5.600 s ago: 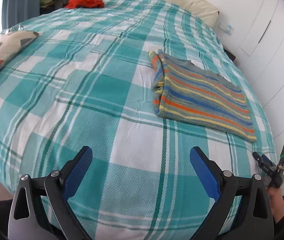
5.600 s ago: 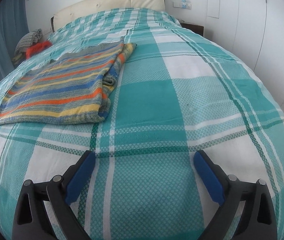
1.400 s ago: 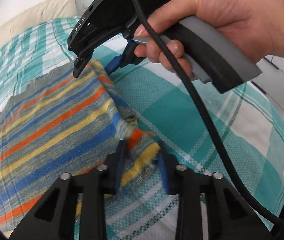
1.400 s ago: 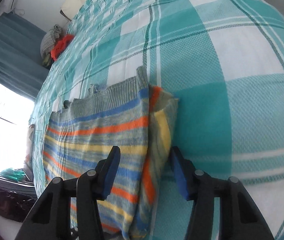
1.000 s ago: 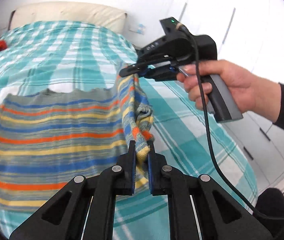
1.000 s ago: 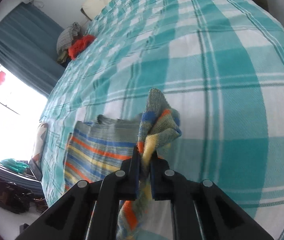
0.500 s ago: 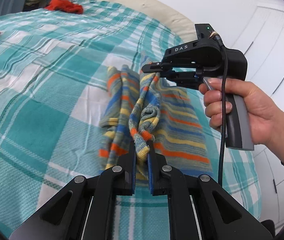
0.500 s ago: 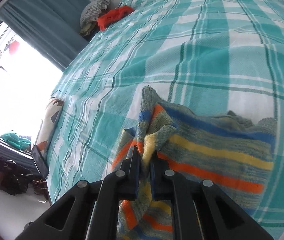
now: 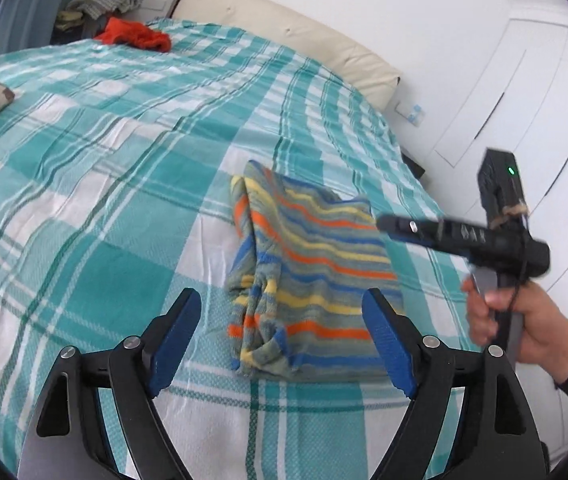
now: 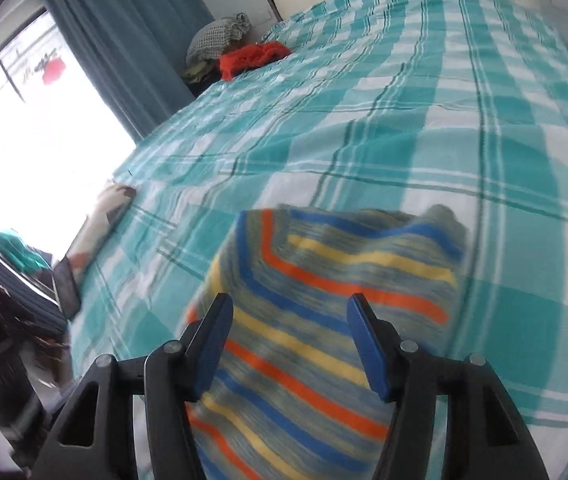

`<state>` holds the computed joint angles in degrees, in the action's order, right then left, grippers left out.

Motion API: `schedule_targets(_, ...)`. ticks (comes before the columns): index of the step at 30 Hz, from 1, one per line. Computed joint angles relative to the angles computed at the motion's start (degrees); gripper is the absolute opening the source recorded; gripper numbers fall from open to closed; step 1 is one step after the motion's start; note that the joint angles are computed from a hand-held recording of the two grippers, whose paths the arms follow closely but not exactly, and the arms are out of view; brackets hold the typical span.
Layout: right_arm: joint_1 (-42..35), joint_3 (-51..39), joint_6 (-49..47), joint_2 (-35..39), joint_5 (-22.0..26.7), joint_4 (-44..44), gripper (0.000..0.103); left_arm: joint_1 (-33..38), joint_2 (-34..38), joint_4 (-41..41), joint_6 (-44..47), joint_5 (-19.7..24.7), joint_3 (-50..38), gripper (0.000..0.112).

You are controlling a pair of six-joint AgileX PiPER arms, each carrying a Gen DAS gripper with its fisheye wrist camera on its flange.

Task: Fold small clothes

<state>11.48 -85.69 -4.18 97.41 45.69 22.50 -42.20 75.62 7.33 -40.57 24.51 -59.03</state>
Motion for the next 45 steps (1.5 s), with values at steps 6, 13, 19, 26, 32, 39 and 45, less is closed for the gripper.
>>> schedule_targets(6, 4.4, 22.8, -5.9, -13.8, -6.4, 1.3, 0.06, 2.5, 19.6, 1.4, 1.0, 15.0, -16.2, 0.075)
schedule_targets(13, 17.4, 33.7, 23.0, -22.8, -11.5, -21.6, 0.061, 3.2, 8.0, 2.8, 1.8, 15.7, -6.7, 0.084)
schedule_targets(19, 32.0, 42.9, 56.6, -35.3, -3.6, -45.7, 0.073, -4.0, -1.1, 10.7, -5.8, 23.5, -0.7, 0.087)
schedule_targets(26, 44.7, 48.8, 76.5, -43.1, 7.6, -52.9, 0.073, -11.8, -2.3, 18.0, -13.0, 30.4, -2.0, 0.088)
schedule_targets(32, 50.6, 50.5, 84.8, -45.5, 13.5, -54.8, 0.079, -13.3, -2.2, 19.8, -13.7, 32.8, -3.6, 0.088)
schedule_targets(39, 53.7, 51.6, 89.7, -46.7, 17.1, -55.6, 0.083, -11.1, -2.8, 16.3, -10.9, 29.2, -1.7, 0.088)
schedule_targets(45, 32.3, 47.9, 66.7, -46.4, 5.1, -46.1, 0.082, 7.8, 2.3, -15.4, 18.7, 16.4, -6.5, 0.097)
